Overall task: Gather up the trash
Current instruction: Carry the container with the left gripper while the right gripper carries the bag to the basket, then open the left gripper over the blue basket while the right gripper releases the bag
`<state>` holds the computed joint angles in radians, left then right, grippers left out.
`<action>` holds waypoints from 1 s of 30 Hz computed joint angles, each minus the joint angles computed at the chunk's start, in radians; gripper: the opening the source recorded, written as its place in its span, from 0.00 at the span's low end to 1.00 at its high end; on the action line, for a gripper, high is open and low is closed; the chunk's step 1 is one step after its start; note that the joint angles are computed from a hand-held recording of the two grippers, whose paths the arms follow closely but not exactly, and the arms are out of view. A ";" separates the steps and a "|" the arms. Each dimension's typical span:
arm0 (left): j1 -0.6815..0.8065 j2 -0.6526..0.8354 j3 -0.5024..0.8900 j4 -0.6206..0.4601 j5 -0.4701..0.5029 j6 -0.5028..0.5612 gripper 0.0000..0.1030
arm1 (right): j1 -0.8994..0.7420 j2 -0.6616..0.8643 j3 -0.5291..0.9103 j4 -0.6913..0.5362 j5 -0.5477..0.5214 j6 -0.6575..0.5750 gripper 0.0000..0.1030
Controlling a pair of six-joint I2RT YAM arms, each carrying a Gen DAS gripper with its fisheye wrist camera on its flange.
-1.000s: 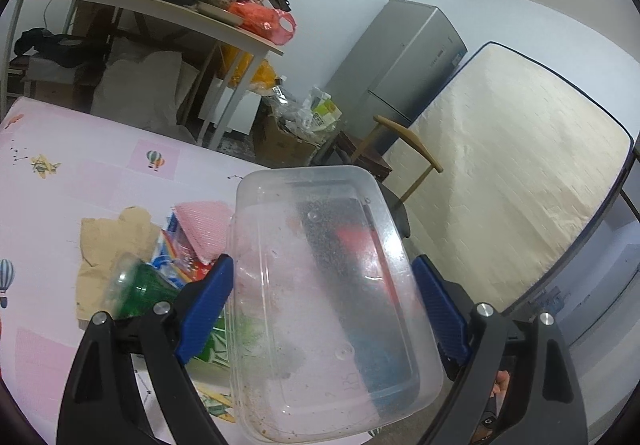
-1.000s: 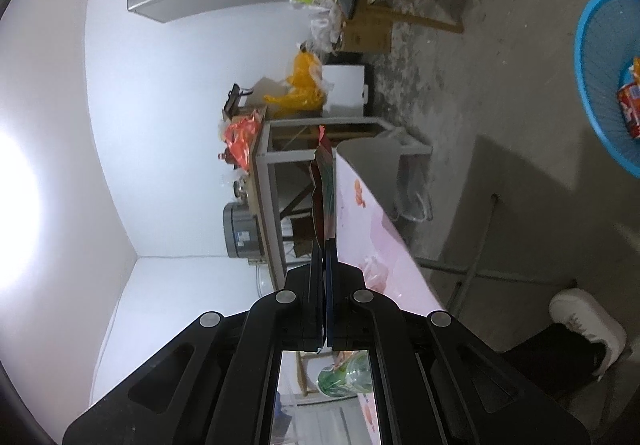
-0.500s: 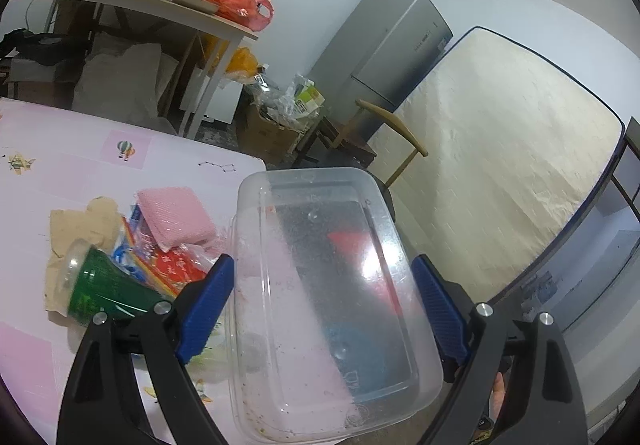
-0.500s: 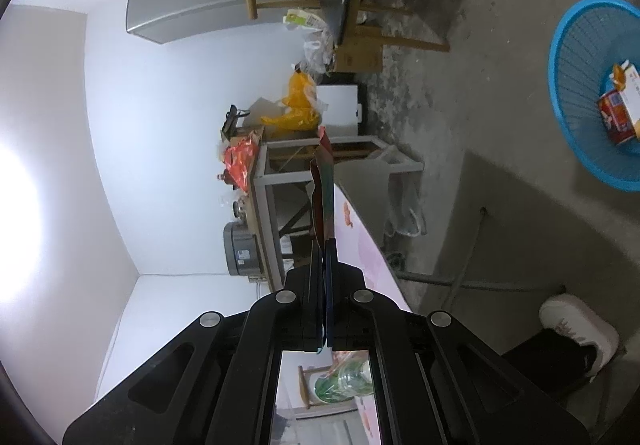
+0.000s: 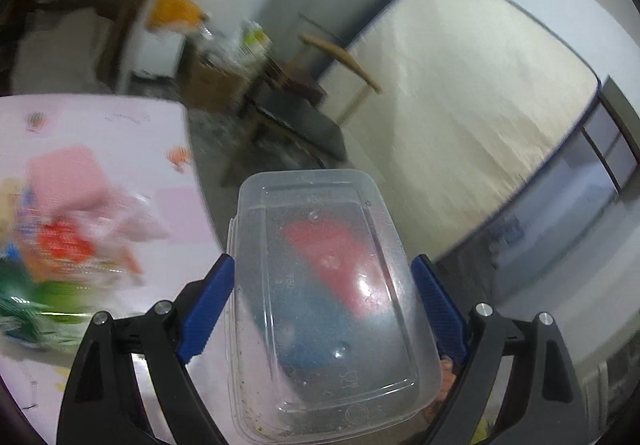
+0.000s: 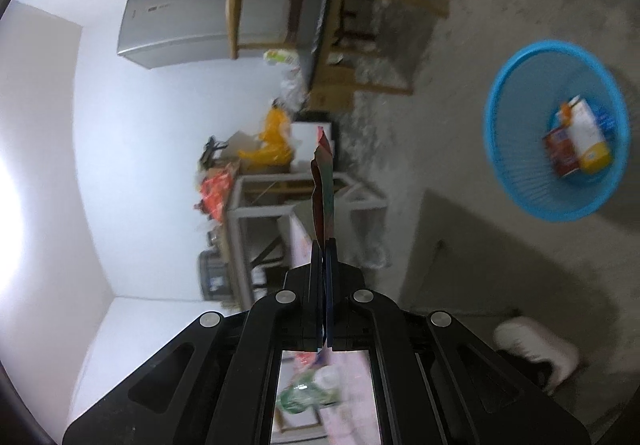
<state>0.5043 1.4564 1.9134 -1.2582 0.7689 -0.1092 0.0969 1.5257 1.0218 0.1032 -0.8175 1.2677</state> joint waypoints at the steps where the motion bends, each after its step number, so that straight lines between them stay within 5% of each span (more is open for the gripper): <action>1: -0.036 0.015 0.004 0.003 -0.012 -0.006 0.84 | -0.015 -0.007 -0.013 -0.014 0.003 -0.018 0.00; 10: -0.406 0.311 0.138 -0.026 -0.153 -0.085 0.84 | -0.093 0.061 -0.044 -0.149 0.096 -0.161 0.00; 18: -0.575 0.692 0.444 -0.093 -0.284 -0.124 0.85 | -0.119 0.212 -0.010 -0.176 0.175 -0.232 0.01; 22: -0.609 0.763 0.405 0.003 -0.332 -0.176 0.90 | -0.125 0.342 0.043 -0.172 0.214 -0.280 0.34; 30: -0.569 0.707 0.272 0.101 -0.269 -0.217 0.90 | -0.147 0.335 0.016 -0.227 0.318 -0.366 0.44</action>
